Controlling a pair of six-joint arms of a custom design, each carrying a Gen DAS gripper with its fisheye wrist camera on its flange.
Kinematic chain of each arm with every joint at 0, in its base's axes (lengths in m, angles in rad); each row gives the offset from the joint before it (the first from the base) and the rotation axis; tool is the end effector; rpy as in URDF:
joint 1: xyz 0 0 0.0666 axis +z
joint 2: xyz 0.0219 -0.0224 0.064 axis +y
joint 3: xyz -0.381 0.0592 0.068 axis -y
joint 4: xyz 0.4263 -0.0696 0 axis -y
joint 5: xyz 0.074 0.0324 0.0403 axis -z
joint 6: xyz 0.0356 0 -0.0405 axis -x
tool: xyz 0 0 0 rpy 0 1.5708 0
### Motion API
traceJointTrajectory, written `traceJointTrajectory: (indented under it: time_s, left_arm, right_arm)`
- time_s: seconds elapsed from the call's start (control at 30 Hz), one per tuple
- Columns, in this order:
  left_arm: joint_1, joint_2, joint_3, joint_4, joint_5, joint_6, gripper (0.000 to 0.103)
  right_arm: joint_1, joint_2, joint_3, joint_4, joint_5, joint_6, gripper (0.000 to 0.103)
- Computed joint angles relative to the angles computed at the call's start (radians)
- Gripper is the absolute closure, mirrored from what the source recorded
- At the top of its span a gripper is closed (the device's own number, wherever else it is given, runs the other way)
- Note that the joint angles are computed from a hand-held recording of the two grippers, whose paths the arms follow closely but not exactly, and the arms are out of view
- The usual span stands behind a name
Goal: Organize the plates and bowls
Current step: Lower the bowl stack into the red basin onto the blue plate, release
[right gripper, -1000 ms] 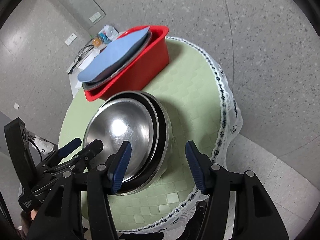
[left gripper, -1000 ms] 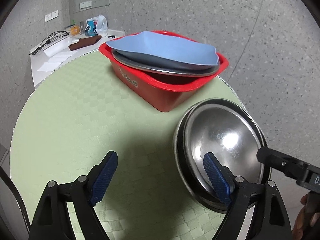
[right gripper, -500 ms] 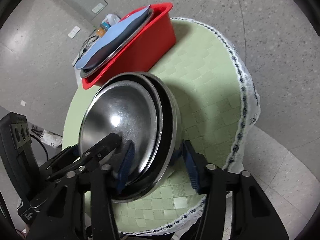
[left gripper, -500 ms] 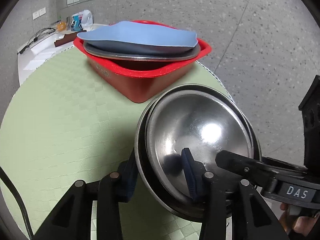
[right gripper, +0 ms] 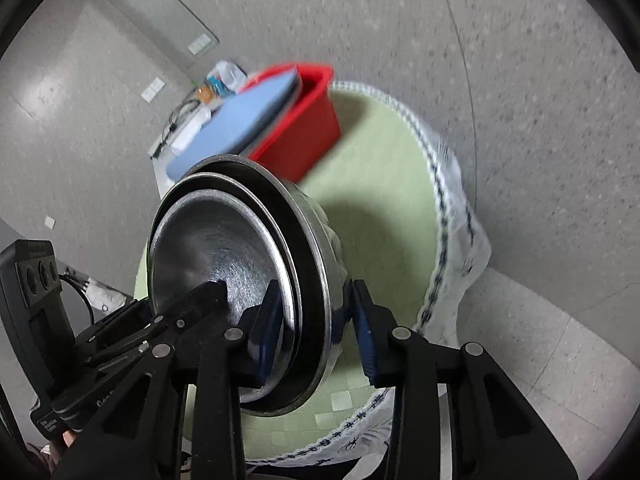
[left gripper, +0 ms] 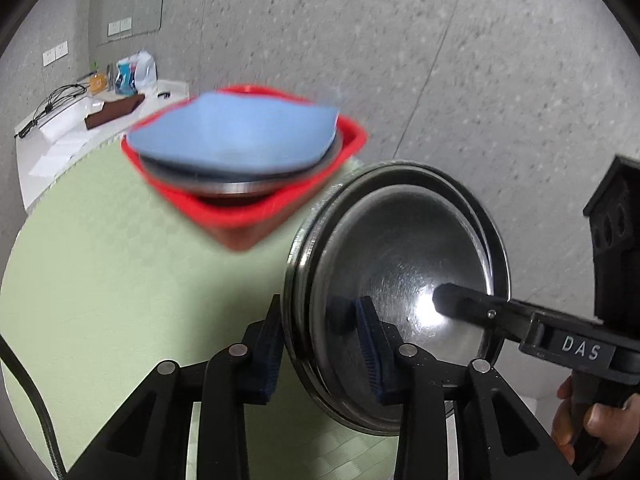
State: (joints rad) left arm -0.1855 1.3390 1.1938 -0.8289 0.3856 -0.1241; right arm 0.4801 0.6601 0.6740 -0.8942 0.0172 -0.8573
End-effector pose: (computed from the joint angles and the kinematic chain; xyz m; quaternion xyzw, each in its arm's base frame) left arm 0.4715 -0.1025 0.3667 0.2003 0.9182 -0.1919 0.2827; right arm 0.2298 0.1185 0.3393 0.1793 0.9237 0.2035 0.2705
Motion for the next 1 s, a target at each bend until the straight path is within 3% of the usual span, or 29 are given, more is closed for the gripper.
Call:
traceJointTrajectory:
  time_s: [0.17,0.37,0.63,1.0]
  left_arm:
    - [0.041,0.032,0.11,-0.024,0.055,-0.015,0.074]
    - [0.108,0.14,0.273,-0.04,0.093,-0.033,0.074]
    - [0.143,0.346,0.49,-0.097,0.043,-0.004,0.074]
    - [0.117,0.571,0.726,-0.24,0.001,0.029,0.073]
  right_arm:
    - [-0.022,0.053,0.094,-0.001,0.017,0.038,0.069]
    - [-0.058,0.245,0.251,0.055,0.013,0.111,0.069]
    - [-0.092,0.527,0.431,0.089,-0.003,0.178,0.069]
    - [-0.106,0.701,0.518,0.037,0.028,0.216,0.068]
